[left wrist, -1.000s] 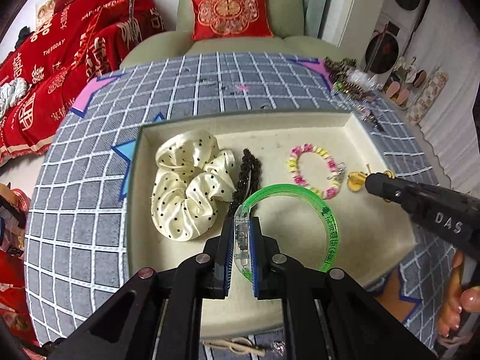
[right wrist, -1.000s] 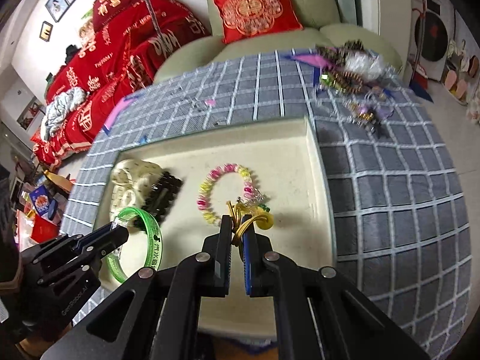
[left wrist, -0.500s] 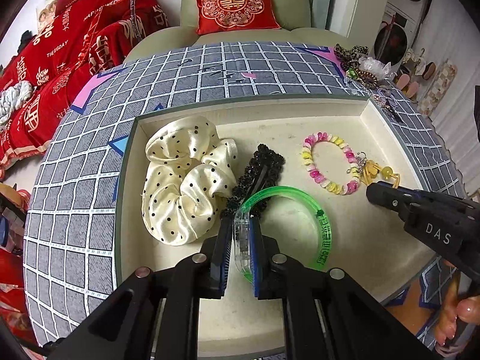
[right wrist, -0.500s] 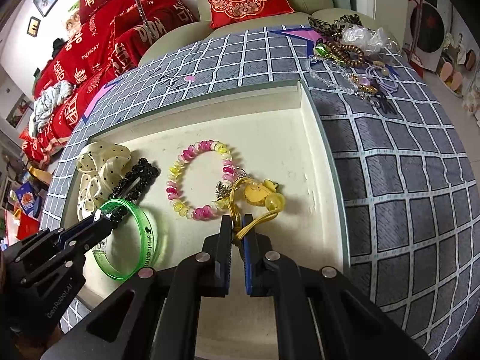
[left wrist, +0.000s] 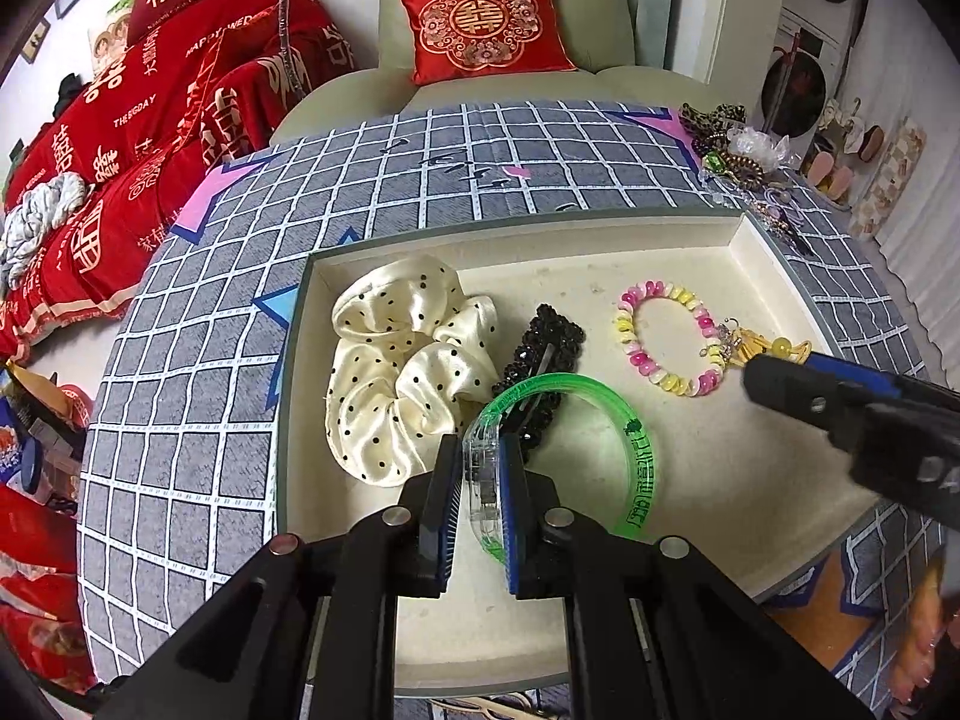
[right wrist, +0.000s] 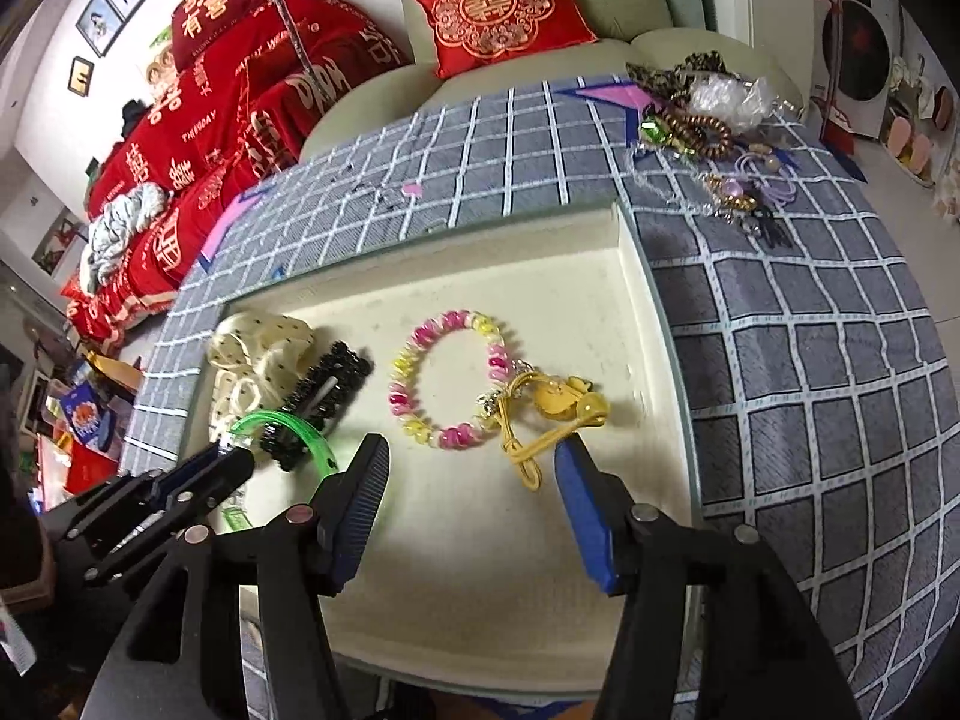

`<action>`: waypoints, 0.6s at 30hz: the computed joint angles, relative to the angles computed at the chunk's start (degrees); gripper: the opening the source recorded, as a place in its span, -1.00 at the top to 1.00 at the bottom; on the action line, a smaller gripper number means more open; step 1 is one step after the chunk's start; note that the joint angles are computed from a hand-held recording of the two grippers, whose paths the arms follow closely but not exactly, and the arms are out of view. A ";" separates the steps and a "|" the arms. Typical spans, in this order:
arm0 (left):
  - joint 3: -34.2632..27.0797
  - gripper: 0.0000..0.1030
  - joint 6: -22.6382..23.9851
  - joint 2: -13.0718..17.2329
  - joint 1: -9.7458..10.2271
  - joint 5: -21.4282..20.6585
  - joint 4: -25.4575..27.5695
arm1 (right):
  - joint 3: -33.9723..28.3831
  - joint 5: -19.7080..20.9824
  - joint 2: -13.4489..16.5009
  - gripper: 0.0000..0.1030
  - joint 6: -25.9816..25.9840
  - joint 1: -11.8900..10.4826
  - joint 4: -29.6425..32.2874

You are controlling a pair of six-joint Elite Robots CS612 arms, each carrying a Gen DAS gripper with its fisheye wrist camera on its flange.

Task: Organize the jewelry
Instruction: 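Carry the bangle and hair tie into the beige tray and open both tools, then withdraw both tools from the tray back over the table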

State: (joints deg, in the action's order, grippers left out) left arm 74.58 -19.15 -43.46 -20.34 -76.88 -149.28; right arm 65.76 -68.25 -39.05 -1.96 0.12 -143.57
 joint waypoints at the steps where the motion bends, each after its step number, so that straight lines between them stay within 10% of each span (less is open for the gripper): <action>1: 0.09 0.42 -0.13 -0.03 -0.04 0.41 -0.07 | 0.42 0.22 -0.32 -0.23 0.46 -0.12 -0.72; 3: 0.76 -0.66 -0.88 -0.23 -0.11 1.54 -1.84 | 0.98 0.29 -0.75 -0.23 0.96 -0.27 -1.55; 18: 6.01 -1.00 -1.32 -3.81 -0.59 2.46 -7.03 | 6.18 -0.25 -4.38 -0.48 1.23 -1.49 -5.30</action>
State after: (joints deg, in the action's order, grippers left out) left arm 80.59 -20.47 -47.27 -20.93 -74.42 -156.31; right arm 71.94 -68.50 -43.43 -0.73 -1.37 -148.87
